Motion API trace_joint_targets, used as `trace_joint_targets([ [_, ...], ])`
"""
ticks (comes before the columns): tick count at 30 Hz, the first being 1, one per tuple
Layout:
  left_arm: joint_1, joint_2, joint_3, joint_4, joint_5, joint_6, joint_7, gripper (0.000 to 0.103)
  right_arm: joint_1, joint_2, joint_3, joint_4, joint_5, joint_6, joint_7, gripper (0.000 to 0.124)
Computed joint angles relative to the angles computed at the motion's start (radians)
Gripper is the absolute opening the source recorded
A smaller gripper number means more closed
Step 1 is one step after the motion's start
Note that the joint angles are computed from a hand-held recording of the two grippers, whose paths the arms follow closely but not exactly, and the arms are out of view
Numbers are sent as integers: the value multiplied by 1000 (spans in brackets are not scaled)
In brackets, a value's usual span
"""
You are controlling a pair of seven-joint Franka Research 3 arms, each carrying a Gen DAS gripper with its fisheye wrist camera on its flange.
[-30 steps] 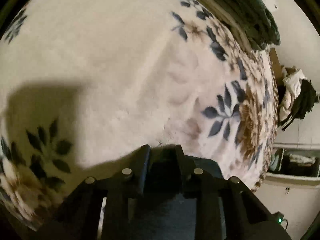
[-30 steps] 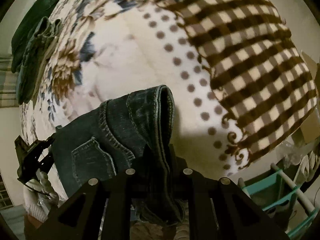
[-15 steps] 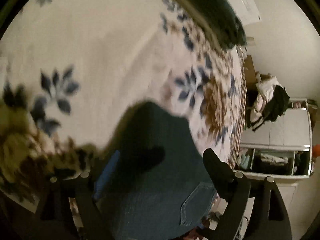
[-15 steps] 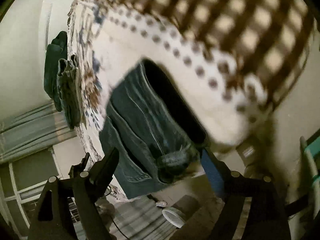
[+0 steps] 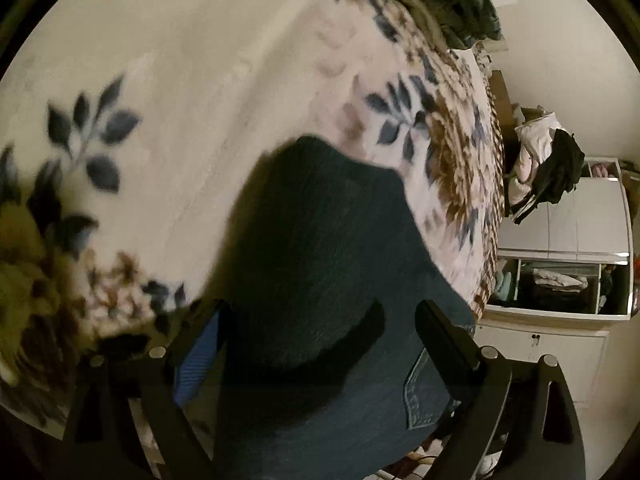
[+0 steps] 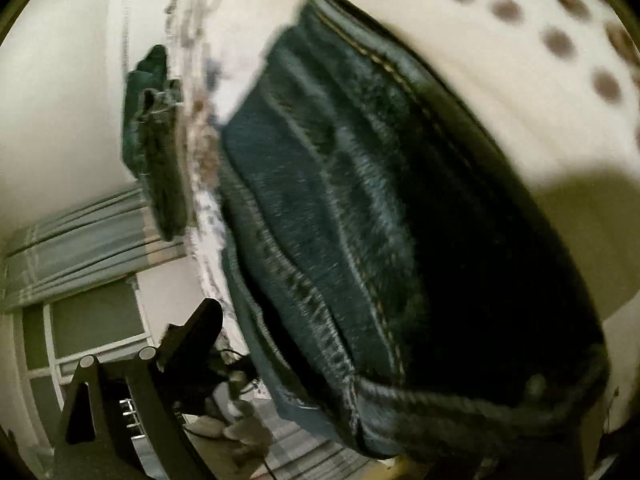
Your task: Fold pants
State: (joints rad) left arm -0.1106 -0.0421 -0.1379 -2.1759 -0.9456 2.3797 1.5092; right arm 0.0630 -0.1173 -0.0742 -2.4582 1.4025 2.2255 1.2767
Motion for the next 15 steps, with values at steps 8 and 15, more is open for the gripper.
trace_joint_targets([
  [8,-21,-16,-8,-41,-65,41,64,94,10,19,16,20,-96,29,-3,100],
  [15,-49,-86,-9,-93,-21,128,31,36,58,-11,57,21,-229,211,184,43],
])
